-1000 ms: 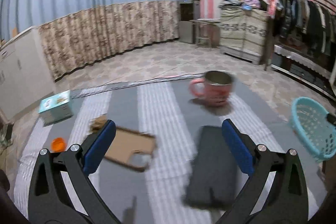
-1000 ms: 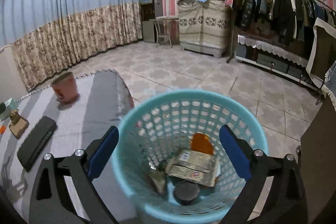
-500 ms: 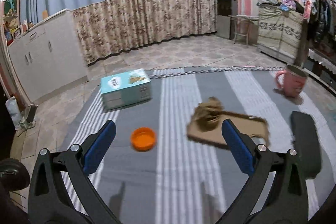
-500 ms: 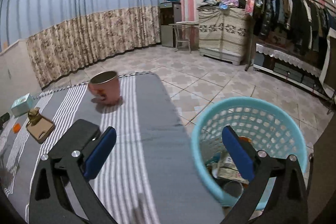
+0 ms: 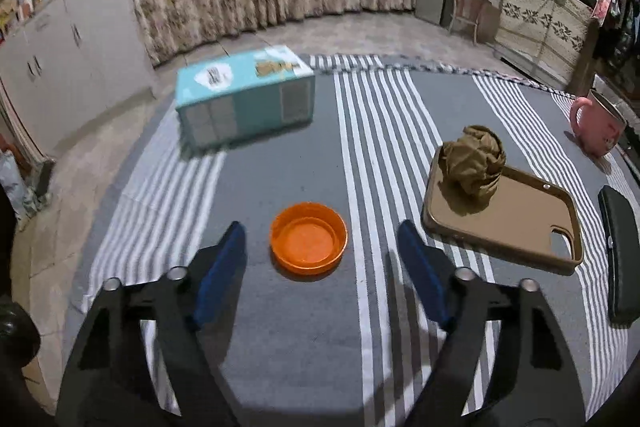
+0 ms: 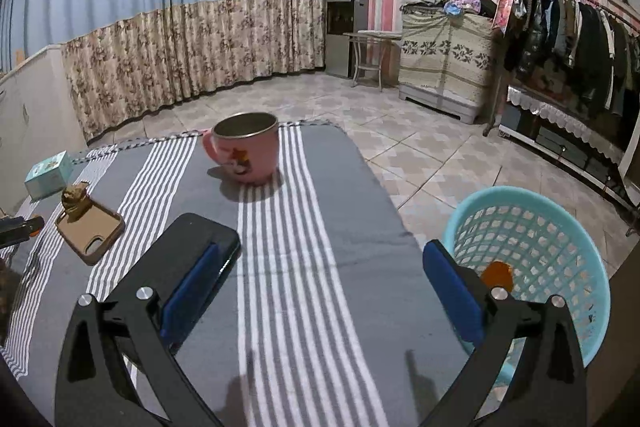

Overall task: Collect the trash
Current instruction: 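Grasp the orange plastic lid with the left gripper and lift it, then grasp the brown crumpled paper from the tray with the right gripper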

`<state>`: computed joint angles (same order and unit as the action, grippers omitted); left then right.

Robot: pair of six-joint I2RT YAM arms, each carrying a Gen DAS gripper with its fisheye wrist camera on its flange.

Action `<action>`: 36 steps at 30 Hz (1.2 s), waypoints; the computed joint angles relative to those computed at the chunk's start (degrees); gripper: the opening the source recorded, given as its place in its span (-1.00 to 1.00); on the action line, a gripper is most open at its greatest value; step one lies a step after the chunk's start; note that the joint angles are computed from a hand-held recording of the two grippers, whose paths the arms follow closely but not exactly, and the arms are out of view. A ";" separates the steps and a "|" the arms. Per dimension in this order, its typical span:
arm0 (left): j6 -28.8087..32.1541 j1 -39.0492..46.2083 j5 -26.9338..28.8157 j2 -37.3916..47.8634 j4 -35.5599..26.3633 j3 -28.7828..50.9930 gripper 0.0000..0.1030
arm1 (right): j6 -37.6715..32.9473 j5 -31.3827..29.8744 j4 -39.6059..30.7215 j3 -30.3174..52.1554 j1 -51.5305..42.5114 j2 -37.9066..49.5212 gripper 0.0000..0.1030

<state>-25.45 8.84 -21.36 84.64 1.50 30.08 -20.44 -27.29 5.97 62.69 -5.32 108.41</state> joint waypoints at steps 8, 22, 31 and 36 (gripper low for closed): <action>0.27 3.09 5.14 2.17 2.58 0.08 -0.24 | 2.33 4.24 -1.82 -0.22 5.00 -0.35 0.91; 11.68 6.95 0.42 -4.19 4.35 5.02 -0.24 | 8.07 14.90 -4.15 -2.35 26.66 -5.12 0.91; 14.55 10.74 1.28 -3.53 9.89 2.36 -0.25 | 13.90 20.10 -7.94 6.45 39.20 3.75 0.91; 13.66 12.41 3.19 -2.37 10.82 2.10 -0.25 | 16.75 22.39 -9.60 9.93 42.92 7.20 0.90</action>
<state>-11.79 21.25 -18.17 82.27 12.32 32.18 -3.69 -4.90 -3.64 72.62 37.60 115.61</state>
